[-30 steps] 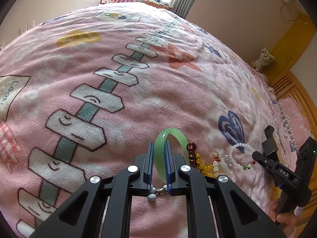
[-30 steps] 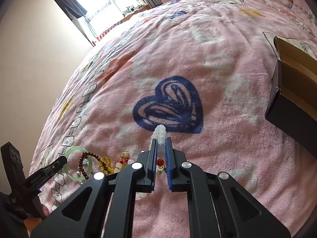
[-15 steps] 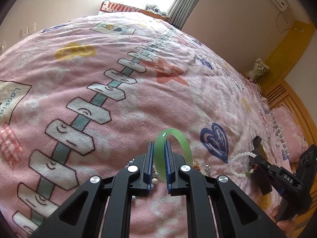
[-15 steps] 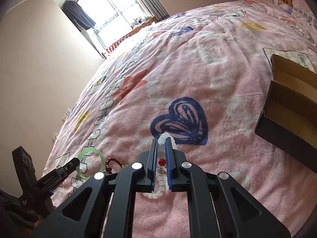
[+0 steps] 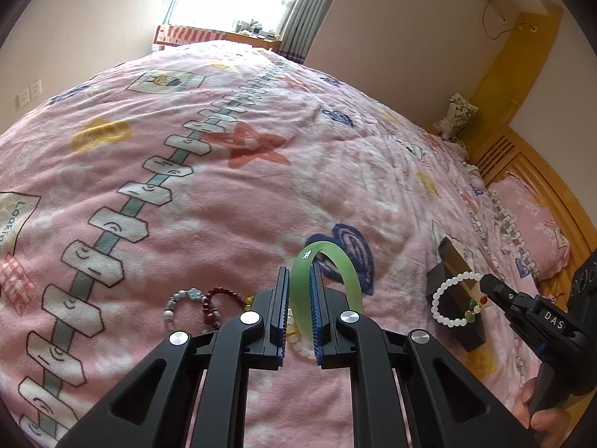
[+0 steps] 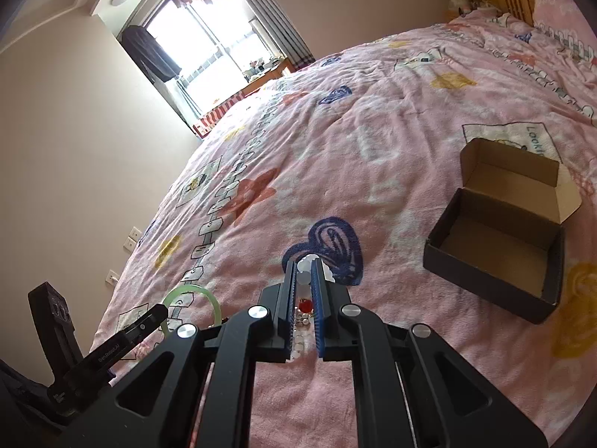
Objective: Organize jewelry
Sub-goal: 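Open the left tool over the black box while the right tool releases its bracelet there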
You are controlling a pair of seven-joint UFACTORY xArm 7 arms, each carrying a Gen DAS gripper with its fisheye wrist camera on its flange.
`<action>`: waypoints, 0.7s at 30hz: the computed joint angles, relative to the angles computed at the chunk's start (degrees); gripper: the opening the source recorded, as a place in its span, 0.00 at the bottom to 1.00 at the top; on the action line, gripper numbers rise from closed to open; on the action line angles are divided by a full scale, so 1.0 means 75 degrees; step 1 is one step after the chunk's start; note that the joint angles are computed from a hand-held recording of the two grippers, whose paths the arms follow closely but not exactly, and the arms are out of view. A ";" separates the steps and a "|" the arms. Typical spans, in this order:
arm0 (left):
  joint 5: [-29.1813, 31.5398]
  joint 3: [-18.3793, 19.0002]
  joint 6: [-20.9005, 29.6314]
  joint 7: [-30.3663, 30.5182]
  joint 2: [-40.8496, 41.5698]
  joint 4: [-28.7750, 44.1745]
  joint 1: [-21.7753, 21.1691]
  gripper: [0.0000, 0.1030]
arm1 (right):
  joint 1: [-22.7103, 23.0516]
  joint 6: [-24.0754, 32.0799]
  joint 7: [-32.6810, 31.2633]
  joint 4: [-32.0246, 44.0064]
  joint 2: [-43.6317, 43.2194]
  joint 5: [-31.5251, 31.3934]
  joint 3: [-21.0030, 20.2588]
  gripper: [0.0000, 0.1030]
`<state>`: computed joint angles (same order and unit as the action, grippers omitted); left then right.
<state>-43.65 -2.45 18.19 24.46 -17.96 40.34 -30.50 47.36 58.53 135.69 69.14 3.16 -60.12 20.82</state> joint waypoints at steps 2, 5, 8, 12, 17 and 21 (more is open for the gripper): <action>-0.0002 -0.0152 -0.0019 -0.0052 0.0007 0.0104 -0.0144 0.12 | 0.0047 0.0276 -0.0092 -0.0165 -0.0266 0.0214 0.0086 0.09; 0.0127 -0.0406 -0.0137 -0.0183 0.0042 0.0239 -0.0356 0.12 | 0.0024 0.0714 -0.0117 -0.0492 -0.0738 0.0574 0.0296 0.09; 0.0375 -0.0663 -0.0259 -0.0384 0.0231 0.0491 -0.0568 0.12 | -0.0104 0.1084 -0.0105 -0.0874 -0.1268 0.0955 0.0546 0.09; 0.0907 -0.1055 -0.0454 -0.0815 0.0727 0.0985 -0.0741 0.12 | -0.0368 0.1564 -0.0278 -0.1323 -0.1945 0.1575 0.0879 0.09; 0.1950 -0.1560 -0.0515 -0.1513 0.1457 0.1701 -0.0793 0.12 | -0.0673 0.2116 -0.0710 -0.1675 -0.2485 0.2126 0.1270 0.09; 0.2897 -0.1914 -0.0592 -0.2194 0.2062 0.2263 -0.0818 0.12 | -0.0945 0.2259 -0.1114 -0.1863 -0.2809 0.2359 0.1399 0.09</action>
